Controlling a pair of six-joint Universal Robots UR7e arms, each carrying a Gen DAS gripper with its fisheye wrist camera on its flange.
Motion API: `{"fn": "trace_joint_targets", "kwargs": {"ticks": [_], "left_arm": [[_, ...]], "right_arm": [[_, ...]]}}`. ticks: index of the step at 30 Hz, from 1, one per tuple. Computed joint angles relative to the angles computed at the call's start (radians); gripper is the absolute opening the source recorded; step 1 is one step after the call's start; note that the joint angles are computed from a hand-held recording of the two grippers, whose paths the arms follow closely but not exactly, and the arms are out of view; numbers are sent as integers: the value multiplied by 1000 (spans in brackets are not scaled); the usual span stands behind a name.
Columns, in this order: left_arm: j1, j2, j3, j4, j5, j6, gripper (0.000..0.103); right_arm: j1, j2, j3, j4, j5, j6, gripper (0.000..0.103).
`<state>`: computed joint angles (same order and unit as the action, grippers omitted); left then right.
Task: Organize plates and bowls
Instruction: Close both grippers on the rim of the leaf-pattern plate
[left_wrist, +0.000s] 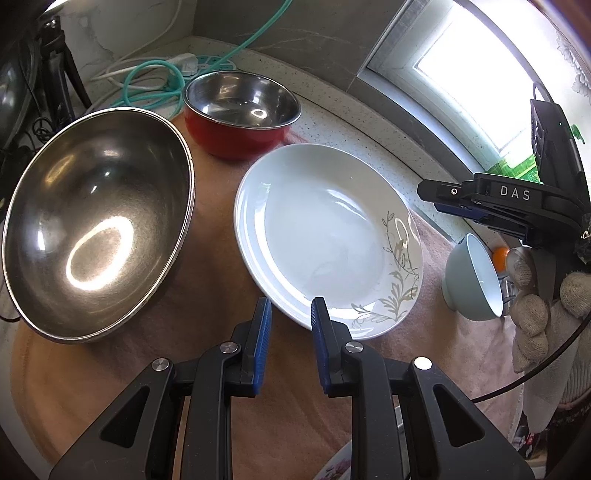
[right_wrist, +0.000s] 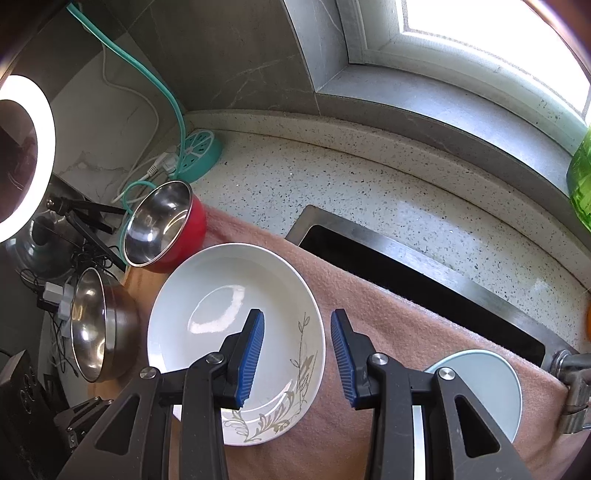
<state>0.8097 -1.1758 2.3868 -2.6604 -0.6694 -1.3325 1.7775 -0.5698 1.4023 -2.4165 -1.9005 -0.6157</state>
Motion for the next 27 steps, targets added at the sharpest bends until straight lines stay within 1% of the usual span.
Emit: {"fn": "trace_joint_targets", "kwargs": {"ticks": [8, 16, 27], "left_arm": [[14, 11, -7, -7, -12, 0, 20], [26, 14, 1, -50, -22, 5, 20], [23, 4, 25, -62, 0, -52, 20]], "right_arm": [[0, 40, -54, 35, -21, -9, 34], [-3, 72, -96, 70, -28, -5, 34], [-3, 114, -162, 126, -29, 28, 34]]}}
